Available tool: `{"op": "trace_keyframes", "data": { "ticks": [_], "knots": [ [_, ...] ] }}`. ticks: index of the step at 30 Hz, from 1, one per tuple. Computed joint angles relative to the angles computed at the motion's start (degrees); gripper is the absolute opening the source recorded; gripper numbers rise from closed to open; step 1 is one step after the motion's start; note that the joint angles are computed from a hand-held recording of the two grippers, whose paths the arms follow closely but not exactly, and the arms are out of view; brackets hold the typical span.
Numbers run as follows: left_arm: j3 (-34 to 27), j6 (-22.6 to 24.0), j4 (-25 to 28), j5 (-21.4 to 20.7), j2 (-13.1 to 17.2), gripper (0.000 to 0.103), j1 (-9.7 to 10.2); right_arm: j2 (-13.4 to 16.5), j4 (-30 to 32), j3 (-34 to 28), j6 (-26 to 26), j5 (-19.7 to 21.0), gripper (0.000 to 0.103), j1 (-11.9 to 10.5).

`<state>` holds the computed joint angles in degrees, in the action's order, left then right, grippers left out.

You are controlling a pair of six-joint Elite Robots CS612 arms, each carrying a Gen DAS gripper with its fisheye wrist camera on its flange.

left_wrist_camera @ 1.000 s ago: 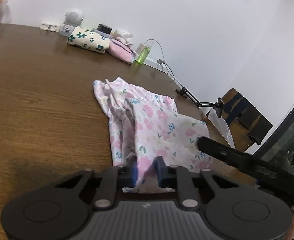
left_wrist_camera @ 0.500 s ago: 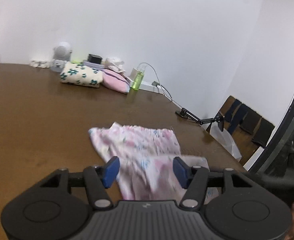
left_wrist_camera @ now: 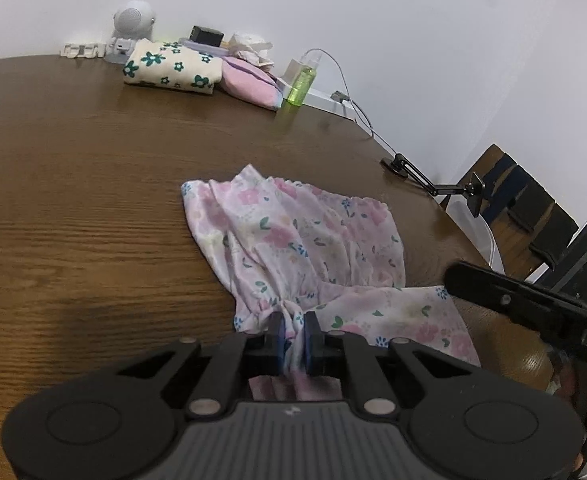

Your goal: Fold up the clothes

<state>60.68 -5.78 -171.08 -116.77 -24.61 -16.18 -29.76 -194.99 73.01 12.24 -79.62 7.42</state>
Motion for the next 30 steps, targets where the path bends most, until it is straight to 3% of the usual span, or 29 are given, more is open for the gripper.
{"op": "trace_keyframes", "data": {
  "ticks": [4,6,9,11,13,14,15,17,23,30],
  "knots": [
    [-0.78,-1.70,-0.57,-1.84,0.70,0.011,0.52,2.03,7.99,-3.36,-0.25,-2.12,0.010,0.39],
    [0.32,-2.61,-4.53,-2.48,0.64,0.020,0.82,2.09,9.46,-3.59,-1.47,-2.11,0.010,0.38],
    [3.51,2.34,-15.95,-0.89,-0.36,0.026,0.48,2.31,12.37,-5.15,-4.24,-3.93,0.011,1.04],
    [3.01,6.37,-16.51,-3.41,-0.47,0.026,0.23,2.33,12.49,-5.28,-6.70,-5.43,0.012,1.62],
    [1.29,7.98,-11.87,-5.39,0.06,0.022,0.03,2.24,12.41,-5.14,-6.28,-4.28,0.012,1.30],
    [0.07,8.55,-7.11,-5.48,0.43,0.011,0.02,2.14,12.28,-4.91,-5.37,-2.99,0.012,0.92],
    [-0.75,8.20,-3.65,-5.09,0.77,0.007,0.12,1.94,12.19,-4.54,-3.96,-1.45,0.012,0.41],
    [-2.26,8.28,1.18,-5.82,1.51,0.006,0.53,1.21,9.93,-2.98,-1.67,-0.08,0.012,-0.33],
    [-3.53,11.95,5.99,-6.85,1.41,0.006,0.95,1.61,10.33,-3.28,-3.75,-3.16,0.011,-0.01],
    [2.31,9.00,1.72,-5.41,-1.16,0.005,0.73,1.29,12.17,-3.07,-6.52,-3.59,0.011,0.10]
  ]
}}
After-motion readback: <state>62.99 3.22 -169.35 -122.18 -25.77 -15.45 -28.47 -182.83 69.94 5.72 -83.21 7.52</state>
